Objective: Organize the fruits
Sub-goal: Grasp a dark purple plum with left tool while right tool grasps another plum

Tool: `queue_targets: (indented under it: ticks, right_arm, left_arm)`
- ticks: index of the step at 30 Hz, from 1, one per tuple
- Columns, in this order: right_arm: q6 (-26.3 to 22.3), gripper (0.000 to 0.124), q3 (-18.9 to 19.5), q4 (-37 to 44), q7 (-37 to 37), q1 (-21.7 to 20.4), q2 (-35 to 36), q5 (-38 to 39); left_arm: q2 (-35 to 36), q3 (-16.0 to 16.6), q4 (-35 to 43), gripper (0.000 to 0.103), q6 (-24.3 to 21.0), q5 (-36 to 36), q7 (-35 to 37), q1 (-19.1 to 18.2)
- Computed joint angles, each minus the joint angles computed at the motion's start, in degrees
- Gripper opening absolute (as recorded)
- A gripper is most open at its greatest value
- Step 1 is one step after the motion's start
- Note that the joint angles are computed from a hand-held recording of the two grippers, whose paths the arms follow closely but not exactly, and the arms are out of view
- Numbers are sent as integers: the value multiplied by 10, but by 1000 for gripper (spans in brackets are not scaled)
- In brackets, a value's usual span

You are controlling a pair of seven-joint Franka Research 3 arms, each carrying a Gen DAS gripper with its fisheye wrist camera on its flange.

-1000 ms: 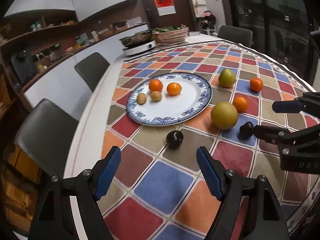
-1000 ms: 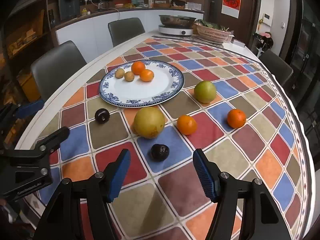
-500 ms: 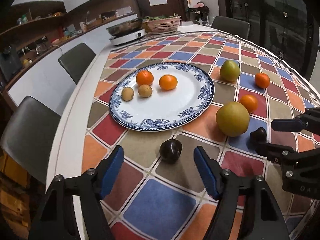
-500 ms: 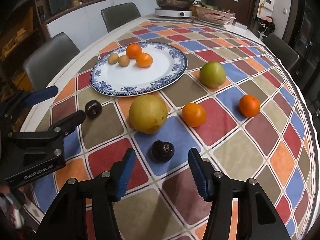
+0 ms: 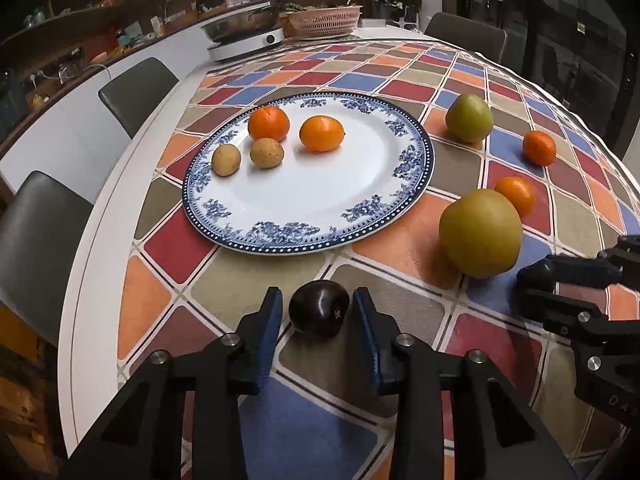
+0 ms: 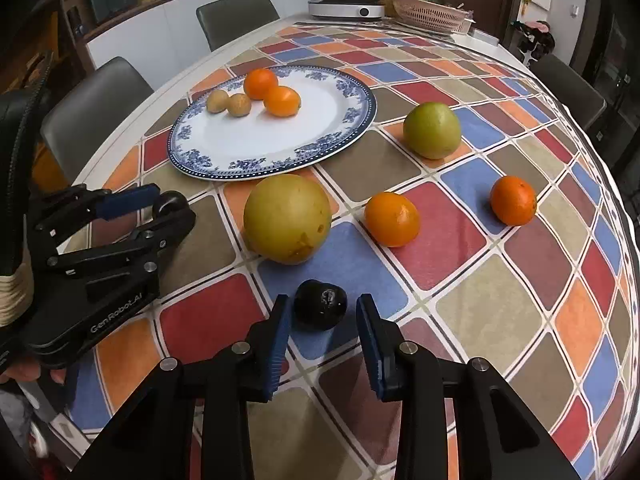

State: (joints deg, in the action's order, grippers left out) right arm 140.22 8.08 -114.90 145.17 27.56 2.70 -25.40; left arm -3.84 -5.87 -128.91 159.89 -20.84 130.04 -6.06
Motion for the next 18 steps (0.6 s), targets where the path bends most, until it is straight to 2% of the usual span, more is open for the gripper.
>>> queue_targets:
  ticks: [8,18]
  right_arm:
    - [19,28,-2,-10,-8,-3,-3,10]
    - [66,28,3,-46,-13,-17,-31,24]
  left_arm:
    - [-3,-3,-2,30,5,33,-30,1]
    - [-68,14,-51,30,10,51,-68,-19]
